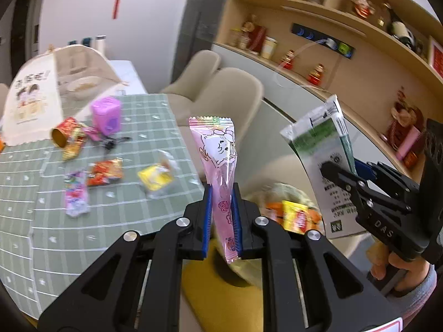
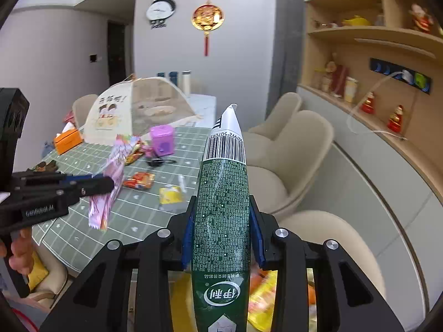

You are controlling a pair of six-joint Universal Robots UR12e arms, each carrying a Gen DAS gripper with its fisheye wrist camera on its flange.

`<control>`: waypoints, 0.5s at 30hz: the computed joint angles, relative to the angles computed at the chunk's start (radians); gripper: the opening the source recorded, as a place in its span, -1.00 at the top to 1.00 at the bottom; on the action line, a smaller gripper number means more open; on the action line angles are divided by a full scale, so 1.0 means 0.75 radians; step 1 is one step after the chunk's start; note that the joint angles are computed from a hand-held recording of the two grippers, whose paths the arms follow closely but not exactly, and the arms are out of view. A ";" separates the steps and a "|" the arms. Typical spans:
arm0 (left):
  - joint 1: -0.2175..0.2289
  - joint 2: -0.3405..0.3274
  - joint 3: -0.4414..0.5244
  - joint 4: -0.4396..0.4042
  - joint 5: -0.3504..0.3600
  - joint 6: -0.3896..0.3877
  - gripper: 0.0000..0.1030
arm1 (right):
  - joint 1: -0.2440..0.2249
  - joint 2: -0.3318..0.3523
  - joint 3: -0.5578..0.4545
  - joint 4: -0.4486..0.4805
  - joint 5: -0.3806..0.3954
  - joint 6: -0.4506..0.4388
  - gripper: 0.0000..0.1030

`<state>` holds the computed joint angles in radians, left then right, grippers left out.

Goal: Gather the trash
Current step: 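Carry the pouch and pink wrapper to the bin and open both tools inside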

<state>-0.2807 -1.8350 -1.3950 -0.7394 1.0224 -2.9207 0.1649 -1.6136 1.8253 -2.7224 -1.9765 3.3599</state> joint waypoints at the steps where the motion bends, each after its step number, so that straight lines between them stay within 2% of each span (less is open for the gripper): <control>1: -0.014 0.000 -0.003 -0.019 -0.011 0.001 0.75 | -0.006 -0.018 0.021 -0.006 -0.010 0.005 0.37; 5: -0.053 -0.014 0.003 -0.087 -0.048 0.024 0.75 | -0.032 -0.077 0.088 -0.014 -0.064 0.019 0.37; 9: -0.089 -0.036 0.016 -0.184 -0.123 0.076 0.75 | -0.064 -0.131 0.143 -0.013 -0.098 0.052 0.37; 15: -0.147 -0.100 0.064 -0.303 -0.129 0.120 0.75 | -0.114 -0.183 0.209 -0.017 -0.097 0.106 0.37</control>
<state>-0.3912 -1.9099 -1.3467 -0.9663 0.9254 -2.8309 0.0795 -1.7505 1.9821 -2.7354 -2.0492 3.4393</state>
